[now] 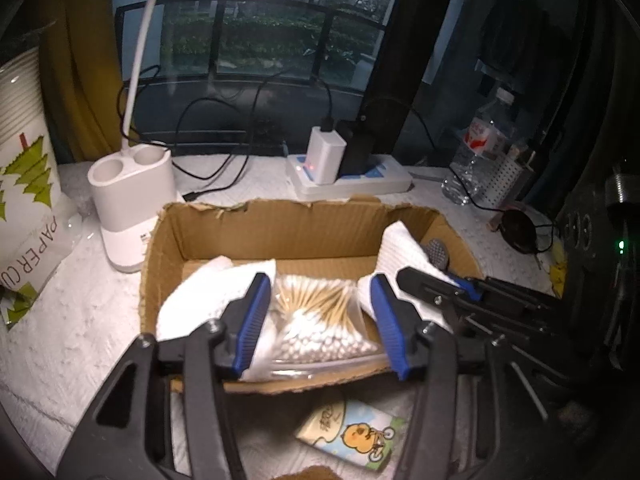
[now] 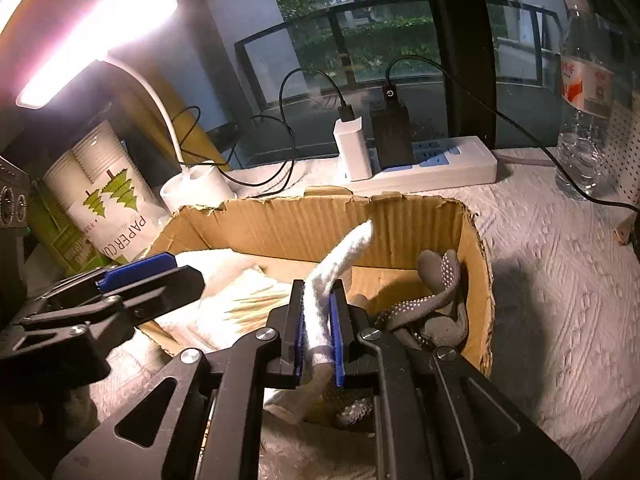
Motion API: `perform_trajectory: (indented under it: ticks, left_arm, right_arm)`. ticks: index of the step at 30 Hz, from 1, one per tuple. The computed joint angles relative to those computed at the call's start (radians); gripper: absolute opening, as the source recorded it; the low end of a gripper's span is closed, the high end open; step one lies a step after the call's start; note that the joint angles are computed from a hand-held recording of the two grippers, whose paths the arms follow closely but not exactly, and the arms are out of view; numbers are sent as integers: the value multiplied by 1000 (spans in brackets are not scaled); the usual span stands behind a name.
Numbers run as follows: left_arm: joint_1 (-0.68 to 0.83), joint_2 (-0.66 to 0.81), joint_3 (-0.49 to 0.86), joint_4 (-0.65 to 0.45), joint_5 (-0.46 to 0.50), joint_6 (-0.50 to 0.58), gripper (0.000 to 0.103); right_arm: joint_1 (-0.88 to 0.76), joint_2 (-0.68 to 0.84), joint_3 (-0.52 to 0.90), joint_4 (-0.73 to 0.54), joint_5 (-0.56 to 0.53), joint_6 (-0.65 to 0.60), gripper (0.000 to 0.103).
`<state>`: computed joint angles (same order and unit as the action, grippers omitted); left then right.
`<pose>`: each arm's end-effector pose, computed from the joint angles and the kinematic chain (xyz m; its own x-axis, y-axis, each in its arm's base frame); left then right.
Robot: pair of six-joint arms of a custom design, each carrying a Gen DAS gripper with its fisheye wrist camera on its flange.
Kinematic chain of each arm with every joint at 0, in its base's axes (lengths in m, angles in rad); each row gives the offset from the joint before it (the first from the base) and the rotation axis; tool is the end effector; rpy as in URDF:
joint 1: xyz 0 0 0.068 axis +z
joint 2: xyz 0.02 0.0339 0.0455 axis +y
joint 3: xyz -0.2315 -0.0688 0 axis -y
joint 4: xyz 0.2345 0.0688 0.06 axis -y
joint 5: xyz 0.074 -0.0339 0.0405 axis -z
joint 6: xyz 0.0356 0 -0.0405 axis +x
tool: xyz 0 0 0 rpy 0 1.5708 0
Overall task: Organize soft objects
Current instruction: 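Open the left gripper to drop the swab bag while the right gripper releases the cloth in the box, then withdraw both open grippers up from the box toward the remaining items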
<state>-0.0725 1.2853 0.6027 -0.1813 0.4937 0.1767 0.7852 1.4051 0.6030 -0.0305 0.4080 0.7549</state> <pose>0.2412 -0.0344 0.1542 -0.6814 0.2047 -0.7027 0.4983 0.8330 -0.2406 0.1937 0.1737 0.1361 -0.6963 0.1933 -0.6912 0.0234 0.9686 0.2474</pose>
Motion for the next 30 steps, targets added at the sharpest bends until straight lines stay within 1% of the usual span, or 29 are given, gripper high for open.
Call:
perform_trajectory:
  ticks: [1, 2, 3, 7, 10, 12, 14, 23, 30]
  left_arm:
    - [3, -8, -2, -3, 0, 1, 57]
    - [9, -18, -4, -9, 3, 2, 64]
    - [14, -25, -7, -12, 9, 1, 68]
    - [30, -67, -18, -34, 23, 4, 68]
    - [39, -100, -25, -54, 33, 9, 68]
    - [47, -123, -30, -67, 40, 12, 68]
    - [56, -141, -34, -81, 47, 16, 68]
    - [110, -240, -60, -154, 92, 43, 68]
    - [155, -315, -76, -216, 125, 75, 68]
  right_arm:
    - [4, -5, 1, -8, 6, 3, 17]
    - [11, -12, 3, -20, 20, 8, 23]
    - [19, -23, 6, -38, 36, 15, 30]
    - [40, -67, 7, -95, 85, 36, 37]
    - [63, -106, 9, -149, 133, 62, 46]
    - [71, -126, 6, -165, 148, 68, 54]
    - [87, -140, 12, -200, 172, 82, 56]
    - [180, -203, 32, -344, 292, 184, 56]
    - [272, -206, 77, -441, 372, 250, 56]
